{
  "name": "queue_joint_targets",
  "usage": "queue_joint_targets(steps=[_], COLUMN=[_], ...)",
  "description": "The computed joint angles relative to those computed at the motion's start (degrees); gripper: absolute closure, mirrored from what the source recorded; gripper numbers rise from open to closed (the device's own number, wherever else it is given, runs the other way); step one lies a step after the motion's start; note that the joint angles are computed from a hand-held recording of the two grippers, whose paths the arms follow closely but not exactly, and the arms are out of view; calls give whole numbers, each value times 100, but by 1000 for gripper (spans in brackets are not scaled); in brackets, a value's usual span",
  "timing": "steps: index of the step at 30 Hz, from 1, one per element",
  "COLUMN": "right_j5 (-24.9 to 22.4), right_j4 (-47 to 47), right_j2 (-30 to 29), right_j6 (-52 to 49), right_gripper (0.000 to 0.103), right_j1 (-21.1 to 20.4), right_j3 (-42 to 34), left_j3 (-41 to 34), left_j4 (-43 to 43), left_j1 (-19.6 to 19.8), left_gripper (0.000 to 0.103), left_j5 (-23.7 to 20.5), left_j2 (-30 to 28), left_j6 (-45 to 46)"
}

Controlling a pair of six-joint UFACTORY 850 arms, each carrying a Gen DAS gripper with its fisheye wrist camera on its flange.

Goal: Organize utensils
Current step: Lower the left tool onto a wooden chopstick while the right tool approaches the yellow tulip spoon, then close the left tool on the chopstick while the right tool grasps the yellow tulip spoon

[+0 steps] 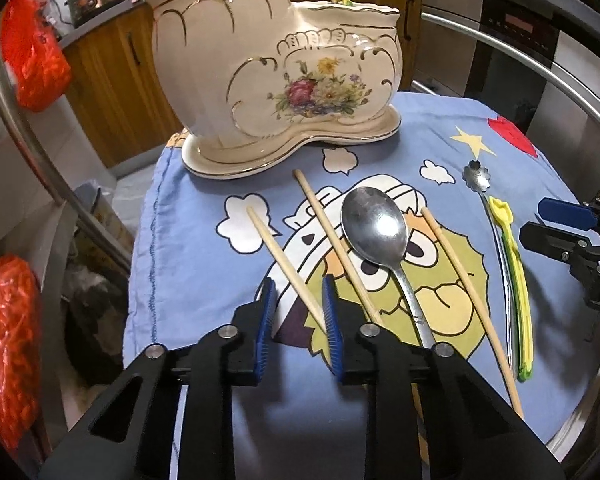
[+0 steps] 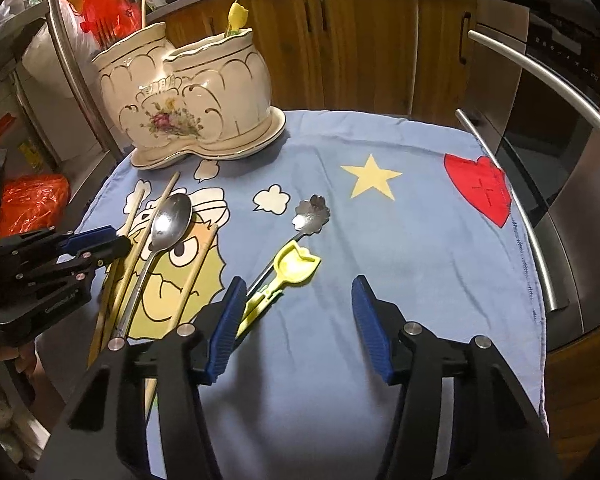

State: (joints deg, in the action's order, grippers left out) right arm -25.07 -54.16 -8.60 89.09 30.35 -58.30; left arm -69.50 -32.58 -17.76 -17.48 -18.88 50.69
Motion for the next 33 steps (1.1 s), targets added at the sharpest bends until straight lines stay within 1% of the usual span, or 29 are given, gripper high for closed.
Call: queue_joint_targets(steps=[4,7,9,11,14,18,20,23,25,29,31,33], right_j5=[92,132,157,205,247,355,523,578,622,455,278,338], right_j4=[246,437,567,736,952,1181,1466,1577,1842,1627,1344,1153], right_j2=[22,40,59,100,122,29,-8,-88,-181,-246,-295,-281], right_j6=[-219,-372,-466,-577,-739,-863,-1067,-1160,-1385,-1242,-1110,-904], right_gripper=[54,57,62,63,71,72,72,72,71,71,81,86], right_j1=[-13,-25,-39,-57,-74,-124,-163,-167,-201,-135,-65,-77], right_j3=[7,17,29,58,73,3,-31,-118,-194,-293,-351,-303], left_j3=[9,-13,-22,-24,2,31,33,28,30,27,23,17], left_j4=[-219,-376,-447,-621,-884,-1014,-997,-995,-1021,-1065,-1097,-1105], left_j1=[4,34,64,121,163,163,169,176,179,185,188,191], left_gripper=[91,92,94,96,97,97,97,97,97,97,97,97], left_j5=[54,4,-52,-149,-254,-280,-293,-306,-306,-319,-319,-323], left_j2=[-11,-28,-25,-13,32,53,46,32,27,25,15,9], left_j6=[246,353,397,559,805,948,938,943,973,1026,1060,1068])
